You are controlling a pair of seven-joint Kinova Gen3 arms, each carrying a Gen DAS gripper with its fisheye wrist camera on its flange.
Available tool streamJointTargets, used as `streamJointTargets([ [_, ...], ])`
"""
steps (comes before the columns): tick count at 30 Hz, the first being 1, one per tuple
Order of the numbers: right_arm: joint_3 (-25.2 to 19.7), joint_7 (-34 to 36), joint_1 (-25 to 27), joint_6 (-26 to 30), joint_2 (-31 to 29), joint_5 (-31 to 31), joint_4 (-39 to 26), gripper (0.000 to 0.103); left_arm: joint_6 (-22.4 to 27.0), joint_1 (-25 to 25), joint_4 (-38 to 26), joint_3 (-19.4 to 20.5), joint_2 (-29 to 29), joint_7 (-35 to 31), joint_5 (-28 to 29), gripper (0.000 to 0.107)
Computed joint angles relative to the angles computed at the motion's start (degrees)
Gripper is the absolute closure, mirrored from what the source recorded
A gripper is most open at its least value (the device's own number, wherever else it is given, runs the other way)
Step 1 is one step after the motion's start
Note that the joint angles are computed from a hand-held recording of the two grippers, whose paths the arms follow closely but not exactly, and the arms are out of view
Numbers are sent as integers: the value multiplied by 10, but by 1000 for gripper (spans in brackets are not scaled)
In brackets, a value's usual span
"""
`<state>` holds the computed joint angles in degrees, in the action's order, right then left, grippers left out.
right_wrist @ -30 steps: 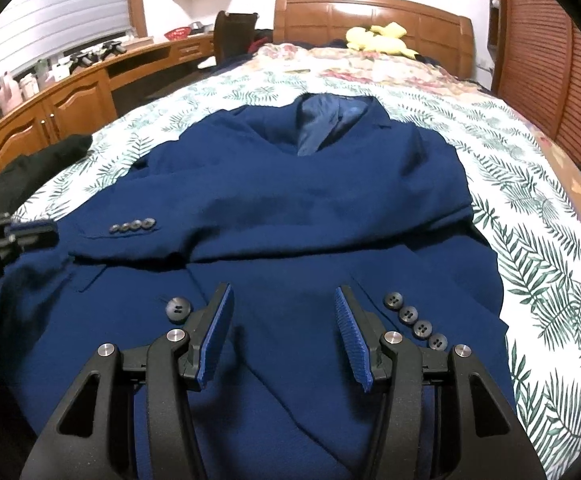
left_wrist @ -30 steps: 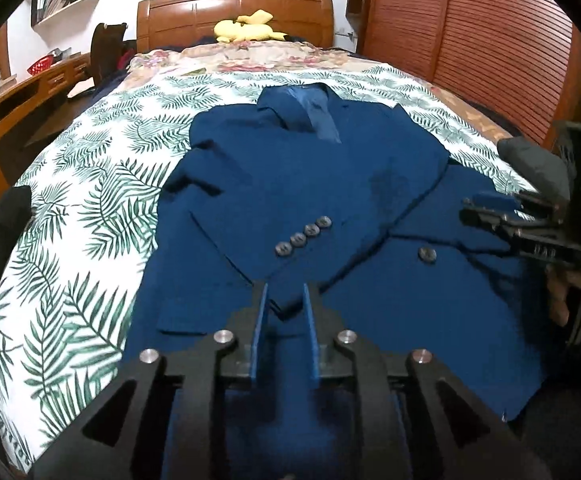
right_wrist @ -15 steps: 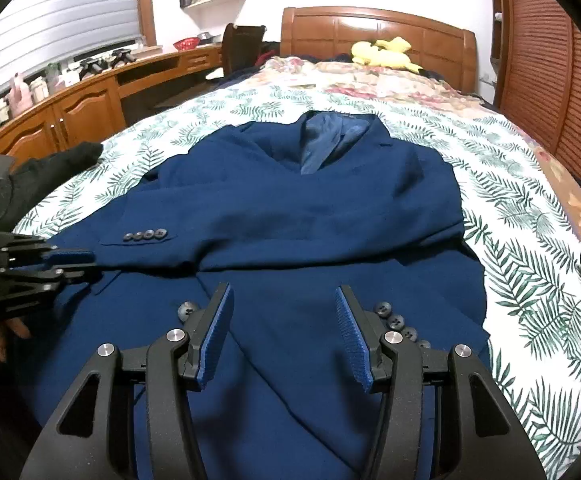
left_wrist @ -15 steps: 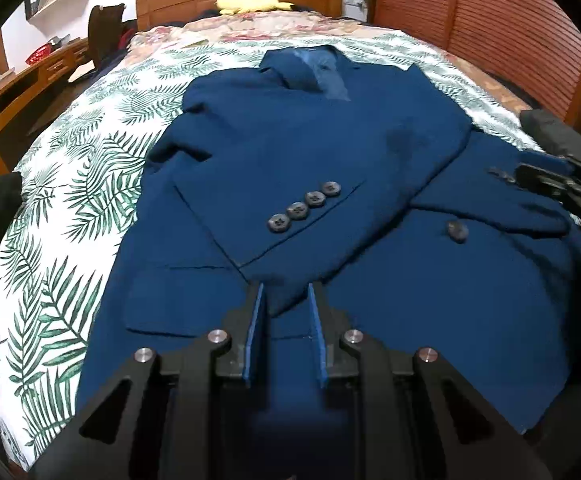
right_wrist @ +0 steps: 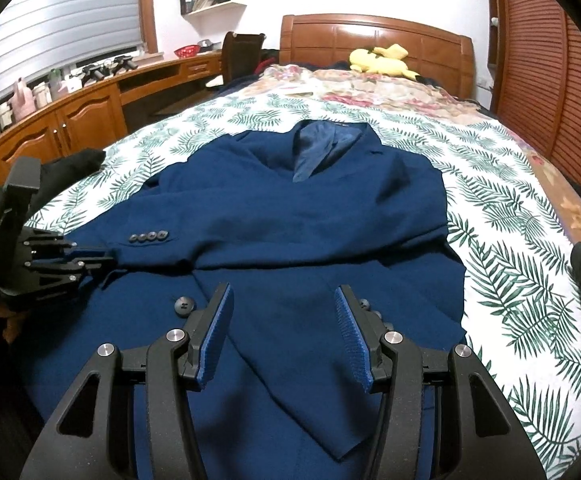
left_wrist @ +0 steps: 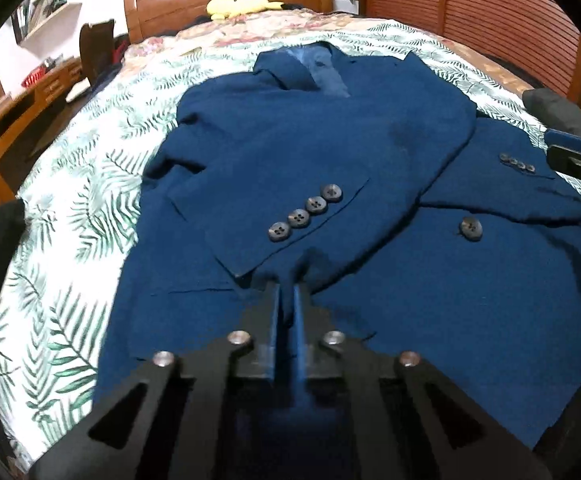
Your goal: Fold large clothes
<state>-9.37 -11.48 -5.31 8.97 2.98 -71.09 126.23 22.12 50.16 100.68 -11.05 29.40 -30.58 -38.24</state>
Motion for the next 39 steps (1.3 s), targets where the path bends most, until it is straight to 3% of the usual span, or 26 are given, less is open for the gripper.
streamJointTargets([
  [3, 2, 5, 3, 6, -2, -1, 1, 50, -4, 52, 17, -39, -23, 48, -43, 107],
  [5, 6, 11, 3, 12, -3, -5, 0, 50, -8, 68, 29, -44, -42, 77, -68, 107],
  [11, 20, 34, -4, 24, -8, -28, 4, 50, 9, 63, 41, -6, -80, 127, -111, 107],
  [15, 25, 43, -10, 27, -7, -33, 5, 50, -9, 34, 64, 18, -101, 159, -123, 103],
  [24, 12, 20, -12, 21, 2, -6, -2, 50, 39, 9, 131, 51, -115, 234, -178, 98],
  [32, -5, -5, -6, 11, 12, 20, -7, 50, 54, -39, 191, 89, -136, 289, -202, 94],
  [39, -25, -26, 5, 3, 15, 39, -7, 50, 48, -81, 202, 110, -125, 315, -227, 90],
])
